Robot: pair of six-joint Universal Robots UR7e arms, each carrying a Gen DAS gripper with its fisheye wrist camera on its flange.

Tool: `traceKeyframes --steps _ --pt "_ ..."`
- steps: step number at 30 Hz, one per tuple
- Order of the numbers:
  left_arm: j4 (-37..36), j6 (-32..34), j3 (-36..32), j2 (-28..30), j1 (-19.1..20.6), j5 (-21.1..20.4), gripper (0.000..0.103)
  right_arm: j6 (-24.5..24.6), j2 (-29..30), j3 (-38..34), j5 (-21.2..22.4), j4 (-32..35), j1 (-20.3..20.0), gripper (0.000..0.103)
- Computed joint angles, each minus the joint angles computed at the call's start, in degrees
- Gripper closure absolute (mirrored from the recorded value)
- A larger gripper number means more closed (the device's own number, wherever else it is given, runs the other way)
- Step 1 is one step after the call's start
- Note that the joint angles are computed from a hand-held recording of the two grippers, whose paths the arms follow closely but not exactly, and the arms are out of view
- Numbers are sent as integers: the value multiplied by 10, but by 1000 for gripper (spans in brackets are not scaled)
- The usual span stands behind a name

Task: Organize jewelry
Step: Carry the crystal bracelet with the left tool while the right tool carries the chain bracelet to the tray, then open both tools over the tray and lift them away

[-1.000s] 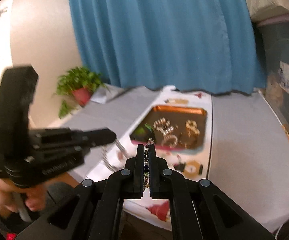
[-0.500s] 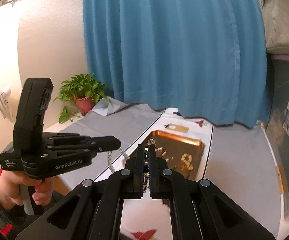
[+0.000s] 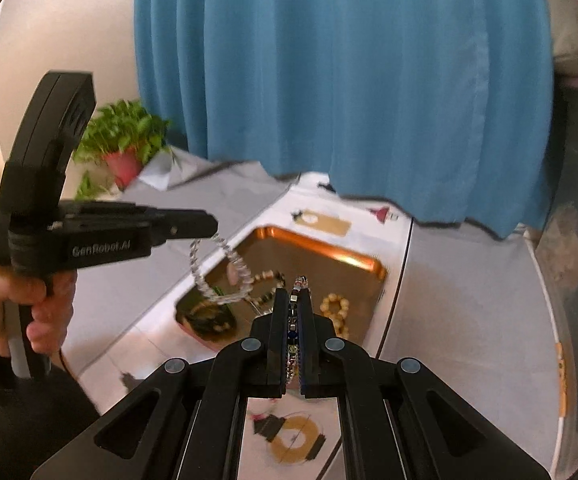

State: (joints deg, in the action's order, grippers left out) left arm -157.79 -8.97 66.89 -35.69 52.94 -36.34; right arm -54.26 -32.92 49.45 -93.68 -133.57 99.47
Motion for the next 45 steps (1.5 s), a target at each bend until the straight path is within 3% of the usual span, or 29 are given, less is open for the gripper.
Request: traceKeyframes --steps 5,9,12,19,20,21,22,23,24,25,26,28,35,41,45 --pt "44 14 -32 19 25 37 98 1 53 -79 7 48 -2 99" --pt "106 -22 -45 22 50 30 98 12 114 -173 6 101 1 99" --pt "122 -41 -37 19 60 24 98 48 166 -256 7 169 0 99" --pt "142 -68 -11 9 61 46 97 78 174 -221 -41 125 3 96" --pt "143 -75 -5 5 60 46 97 93 184 -244 -37 148 2 94" --pt "154 -91 1 0 57 49 93 104 190 -262 -37 169 2 78" --pt "174 -110 2 -4 53 55 80 110 188 -260 -39 172 2 46" --pt "181 -117 2 -6 51 61 70 110 173 -234 -36 155 2 30" --pt "165 -114 14 -10 45 71 46 105 155 -204 -24 136 0 18" --pt "125 -96 31 -15 36 85 29 98 135 -171 -13 115 -1 18" --pt "83 -73 46 -18 29 97 25 95 120 -147 -16 101 1 18" --pt "40 -55 74 -29 13 109 24 92 95 -108 -21 81 2 18" --pt "55 -113 141 -69 -29 123 24 80 -14 53 6 11 -3 14" --pt "60 -160 207 -96 -68 139 23 60 -96 185 12 -84 -7 3" --pt "10 -164 255 -104 -89 152 22 46 -143 260 32 -142 -16 0"
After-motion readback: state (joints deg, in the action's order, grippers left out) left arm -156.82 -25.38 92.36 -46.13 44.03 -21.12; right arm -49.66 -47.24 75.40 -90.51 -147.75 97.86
